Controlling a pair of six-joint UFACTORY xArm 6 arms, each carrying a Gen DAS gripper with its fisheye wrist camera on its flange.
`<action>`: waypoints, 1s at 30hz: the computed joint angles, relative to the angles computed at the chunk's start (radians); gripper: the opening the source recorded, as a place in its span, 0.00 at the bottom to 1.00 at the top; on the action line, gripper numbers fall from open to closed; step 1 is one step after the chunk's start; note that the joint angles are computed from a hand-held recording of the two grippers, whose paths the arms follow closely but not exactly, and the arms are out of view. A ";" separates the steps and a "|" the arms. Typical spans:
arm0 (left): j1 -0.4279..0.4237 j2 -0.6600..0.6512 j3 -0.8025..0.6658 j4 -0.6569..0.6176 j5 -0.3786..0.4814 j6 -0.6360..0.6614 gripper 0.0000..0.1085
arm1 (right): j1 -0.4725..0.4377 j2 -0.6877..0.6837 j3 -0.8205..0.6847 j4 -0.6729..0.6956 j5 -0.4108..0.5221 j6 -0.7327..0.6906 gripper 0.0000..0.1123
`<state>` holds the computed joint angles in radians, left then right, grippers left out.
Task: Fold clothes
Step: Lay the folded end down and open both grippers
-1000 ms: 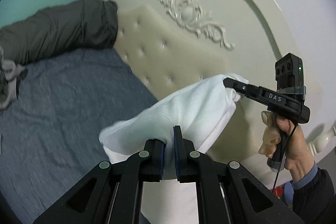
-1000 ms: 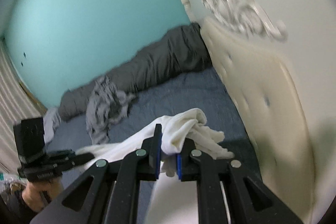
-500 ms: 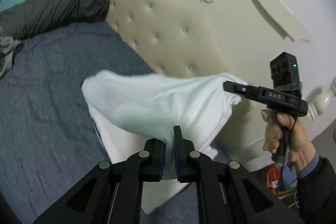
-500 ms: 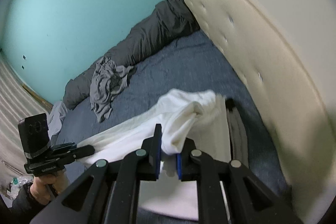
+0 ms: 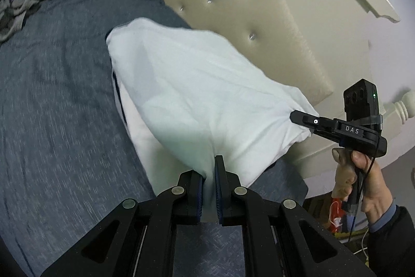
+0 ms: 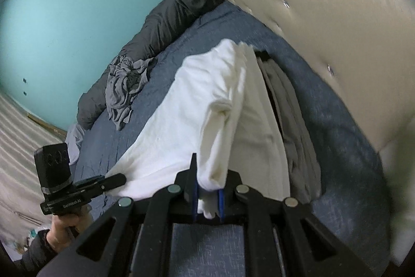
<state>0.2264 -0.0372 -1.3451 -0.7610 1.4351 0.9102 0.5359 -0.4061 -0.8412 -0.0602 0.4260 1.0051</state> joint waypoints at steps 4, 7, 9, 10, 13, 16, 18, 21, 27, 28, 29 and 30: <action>0.009 -0.008 0.054 0.008 -0.018 0.011 0.07 | 0.005 -0.014 0.058 0.005 -0.038 0.020 0.09; 0.016 -0.012 0.089 0.014 -0.025 0.015 0.07 | 0.007 -0.021 0.098 0.003 -0.073 0.039 0.09; 0.020 -0.010 0.105 0.011 -0.028 0.016 0.07 | 0.008 -0.024 0.120 -0.005 -0.094 0.052 0.09; 0.022 -0.012 0.112 0.010 -0.029 0.018 0.07 | 0.008 -0.024 0.128 -0.011 -0.103 0.056 0.09; 0.017 0.002 0.108 0.006 -0.037 0.024 0.07 | 0.010 -0.022 0.141 -0.040 -0.118 0.074 0.10; 0.024 0.008 0.099 0.011 -0.035 0.025 0.10 | 0.012 -0.021 0.128 -0.093 -0.073 0.107 0.14; 0.031 0.004 0.095 0.019 -0.035 0.024 0.11 | 0.014 -0.026 0.109 -0.133 -0.013 0.130 0.24; 0.051 -0.017 0.098 0.021 -0.057 0.043 0.17 | 0.019 -0.055 0.089 -0.215 0.079 0.183 0.25; 0.061 -0.004 0.045 -0.048 -0.065 0.036 0.17 | 0.022 -0.102 0.055 -0.409 0.143 0.291 0.25; 0.049 0.002 0.038 -0.052 -0.063 0.028 0.17 | 0.020 -0.094 0.046 -0.422 0.120 0.284 0.25; 0.037 0.002 0.041 -0.052 -0.072 0.030 0.17 | 0.020 -0.080 0.034 -0.425 0.107 0.281 0.25; 0.024 0.002 0.045 -0.050 -0.081 0.031 0.17 | 0.013 -0.063 0.029 -0.420 0.070 0.279 0.24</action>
<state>0.2505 -0.0355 -1.2999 -0.8114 1.3542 0.9409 0.5492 -0.4696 -0.8124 -0.4797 0.4964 1.2837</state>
